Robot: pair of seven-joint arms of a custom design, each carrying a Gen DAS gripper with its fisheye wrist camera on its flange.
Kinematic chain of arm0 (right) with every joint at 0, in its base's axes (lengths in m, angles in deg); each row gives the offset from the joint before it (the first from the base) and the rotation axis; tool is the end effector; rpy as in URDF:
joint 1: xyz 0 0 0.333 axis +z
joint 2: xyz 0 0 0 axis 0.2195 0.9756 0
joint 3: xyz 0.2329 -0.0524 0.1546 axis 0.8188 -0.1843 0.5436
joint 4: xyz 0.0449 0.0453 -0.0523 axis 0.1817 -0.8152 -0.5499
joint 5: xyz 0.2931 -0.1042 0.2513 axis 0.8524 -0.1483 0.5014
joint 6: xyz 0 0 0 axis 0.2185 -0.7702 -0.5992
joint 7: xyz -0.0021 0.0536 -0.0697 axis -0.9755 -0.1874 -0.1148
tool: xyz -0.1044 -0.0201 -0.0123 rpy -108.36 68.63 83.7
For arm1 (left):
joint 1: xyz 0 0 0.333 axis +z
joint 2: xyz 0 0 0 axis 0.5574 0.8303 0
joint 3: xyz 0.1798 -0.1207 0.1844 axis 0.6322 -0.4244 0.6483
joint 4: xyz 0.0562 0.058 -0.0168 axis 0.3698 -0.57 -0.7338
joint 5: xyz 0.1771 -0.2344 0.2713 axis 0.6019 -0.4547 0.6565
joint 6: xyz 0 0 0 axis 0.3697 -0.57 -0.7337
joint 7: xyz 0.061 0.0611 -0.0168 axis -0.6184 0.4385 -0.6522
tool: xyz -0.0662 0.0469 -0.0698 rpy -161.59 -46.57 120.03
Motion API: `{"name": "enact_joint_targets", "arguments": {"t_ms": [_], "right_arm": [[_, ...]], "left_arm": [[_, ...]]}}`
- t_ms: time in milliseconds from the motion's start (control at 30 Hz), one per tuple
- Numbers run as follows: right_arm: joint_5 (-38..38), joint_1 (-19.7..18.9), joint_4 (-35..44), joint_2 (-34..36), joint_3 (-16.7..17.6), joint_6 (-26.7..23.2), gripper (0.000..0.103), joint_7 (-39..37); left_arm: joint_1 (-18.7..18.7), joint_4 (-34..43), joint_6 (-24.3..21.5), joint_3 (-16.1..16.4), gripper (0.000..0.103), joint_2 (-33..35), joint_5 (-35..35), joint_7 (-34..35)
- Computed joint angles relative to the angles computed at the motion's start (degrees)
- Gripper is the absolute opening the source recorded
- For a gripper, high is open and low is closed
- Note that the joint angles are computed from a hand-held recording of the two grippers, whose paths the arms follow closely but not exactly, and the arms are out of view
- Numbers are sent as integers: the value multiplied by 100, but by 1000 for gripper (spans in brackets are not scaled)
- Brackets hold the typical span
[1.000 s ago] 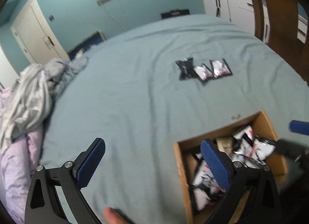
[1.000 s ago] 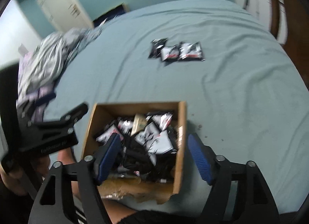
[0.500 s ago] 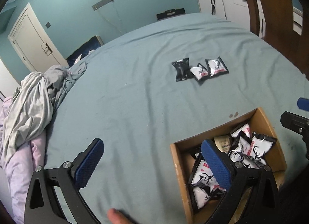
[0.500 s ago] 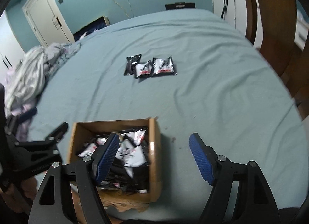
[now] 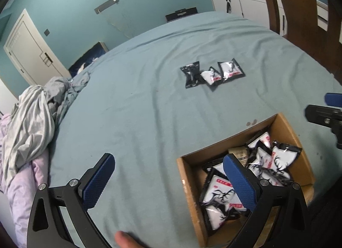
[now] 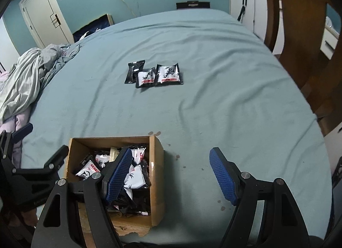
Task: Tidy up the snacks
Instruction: 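Grasp a white deer-print packet from the pile with the right gripper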
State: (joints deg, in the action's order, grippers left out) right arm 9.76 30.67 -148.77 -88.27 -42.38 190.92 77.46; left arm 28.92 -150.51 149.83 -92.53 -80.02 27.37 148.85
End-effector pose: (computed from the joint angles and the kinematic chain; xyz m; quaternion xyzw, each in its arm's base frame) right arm 0.4208 0.1130 0.4572 -0.6683 0.6607 -0.1188 0.3205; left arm 0.4061 -0.1824 0.4510 -0.5797 0.7409 -0.1363 0.3105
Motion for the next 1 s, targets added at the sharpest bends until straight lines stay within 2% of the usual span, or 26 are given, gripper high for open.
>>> {"name": "enact_joint_targets", "arguments": {"t_ms": [267, 400, 567, 800, 1000], "right_arm": [[308, 81, 956, 900, -247, -581, 74, -661], [580, -22, 1497, 1419, -223, -648, 74, -992], [848, -242, 2321, 2257, -118, -784, 74, -1320], [1236, -647, 3617, 3525, 173, -1188, 74, -1683], [1085, -824, 4466, 4333, 412, -1130, 74, -1778]], "left_arm": [[-264, 208, -172, 282, 103, 312, -666, 415], [-310, 306, -211, 406, 103, 448, -991, 533], [-349, 436, -247, 527, 103, 629, -1388, 707], [-276, 616, -258, 514, 103, 864, -1505, 737], [-208, 805, -270, 586, 103, 1109, -1629, 658]]}}
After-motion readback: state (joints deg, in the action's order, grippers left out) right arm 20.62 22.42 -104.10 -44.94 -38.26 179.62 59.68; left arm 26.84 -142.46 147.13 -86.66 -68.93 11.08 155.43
